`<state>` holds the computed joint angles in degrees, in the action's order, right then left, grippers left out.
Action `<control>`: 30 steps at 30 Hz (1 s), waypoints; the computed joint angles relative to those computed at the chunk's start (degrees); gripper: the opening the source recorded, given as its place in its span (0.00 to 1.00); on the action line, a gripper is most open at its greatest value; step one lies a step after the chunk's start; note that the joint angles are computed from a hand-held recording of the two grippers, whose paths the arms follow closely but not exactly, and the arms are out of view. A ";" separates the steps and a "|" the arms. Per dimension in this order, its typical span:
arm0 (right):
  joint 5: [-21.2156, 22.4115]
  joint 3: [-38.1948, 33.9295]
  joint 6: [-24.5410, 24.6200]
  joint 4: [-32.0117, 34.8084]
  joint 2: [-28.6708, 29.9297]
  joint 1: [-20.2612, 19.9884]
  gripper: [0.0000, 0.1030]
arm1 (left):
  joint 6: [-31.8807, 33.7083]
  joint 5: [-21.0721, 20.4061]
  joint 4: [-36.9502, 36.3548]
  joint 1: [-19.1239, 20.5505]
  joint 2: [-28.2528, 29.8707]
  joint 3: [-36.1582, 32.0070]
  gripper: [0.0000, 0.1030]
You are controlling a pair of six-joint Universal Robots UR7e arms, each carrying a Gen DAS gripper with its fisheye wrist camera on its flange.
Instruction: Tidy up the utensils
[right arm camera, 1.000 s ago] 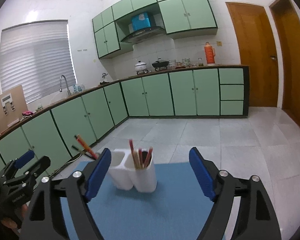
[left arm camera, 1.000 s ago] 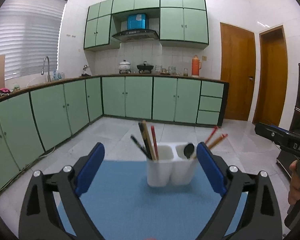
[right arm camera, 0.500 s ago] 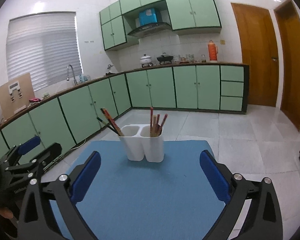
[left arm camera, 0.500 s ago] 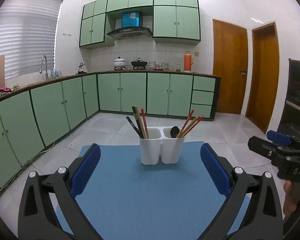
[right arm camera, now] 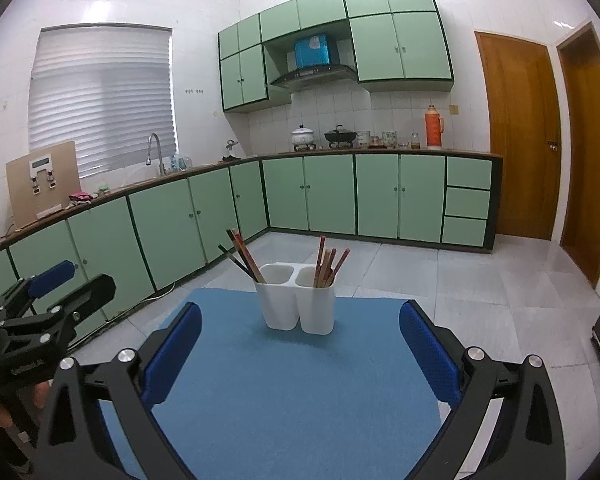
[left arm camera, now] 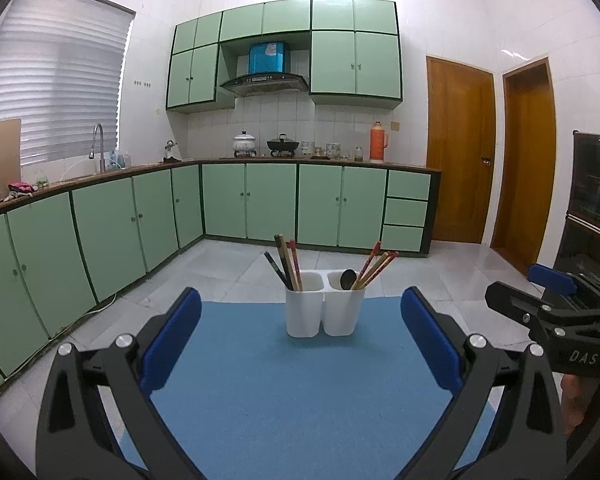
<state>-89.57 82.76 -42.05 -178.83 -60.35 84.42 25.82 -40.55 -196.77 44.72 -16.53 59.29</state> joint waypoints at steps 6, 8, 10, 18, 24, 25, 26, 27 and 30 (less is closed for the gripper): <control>0.08 0.91 -0.43 -0.79 -0.44 0.06 0.94 | 0.46 -0.21 -1.43 -0.33 -0.58 1.25 0.94; 0.26 1.11 -0.51 -1.05 -0.57 0.12 0.94 | 0.58 -0.25 -1.88 -0.38 -0.78 1.71 0.94; 0.29 1.29 -0.78 -1.27 -0.60 0.24 0.94 | 0.63 -0.25 -2.18 -0.46 -0.95 2.03 0.94; 0.46 2.19 -1.51 -2.01 -0.99 0.56 0.94 | 0.99 -0.04 -3.22 -0.79 -1.22 2.55 0.94; 0.55 2.55 -1.65 -2.26 -1.14 0.57 0.94 | 1.12 0.04 -3.07 -0.77 -1.16 2.48 0.94; 0.51 2.55 -1.67 -2.29 -1.12 0.59 0.94 | 1.26 0.13 -3.20 -0.81 -1.21 2.66 0.94; 0.51 2.55 -1.67 -2.29 -1.12 0.59 0.94 | 1.39 0.20 -3.21 -0.82 -1.23 2.65 0.94; 0.40 2.54 -1.67 -2.31 -1.10 0.63 0.94 | 1.56 0.29 -3.32 -0.86 -1.22 2.67 0.94; 0.46 2.68 -1.67 -2.40 -1.17 0.62 0.94 | 1.51 0.27 -3.51 -0.90 -1.28 2.84 0.94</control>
<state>-89.11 85.44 -43.72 -181.23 -61.52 85.03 27.33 -40.28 -200.28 43.82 -17.81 62.14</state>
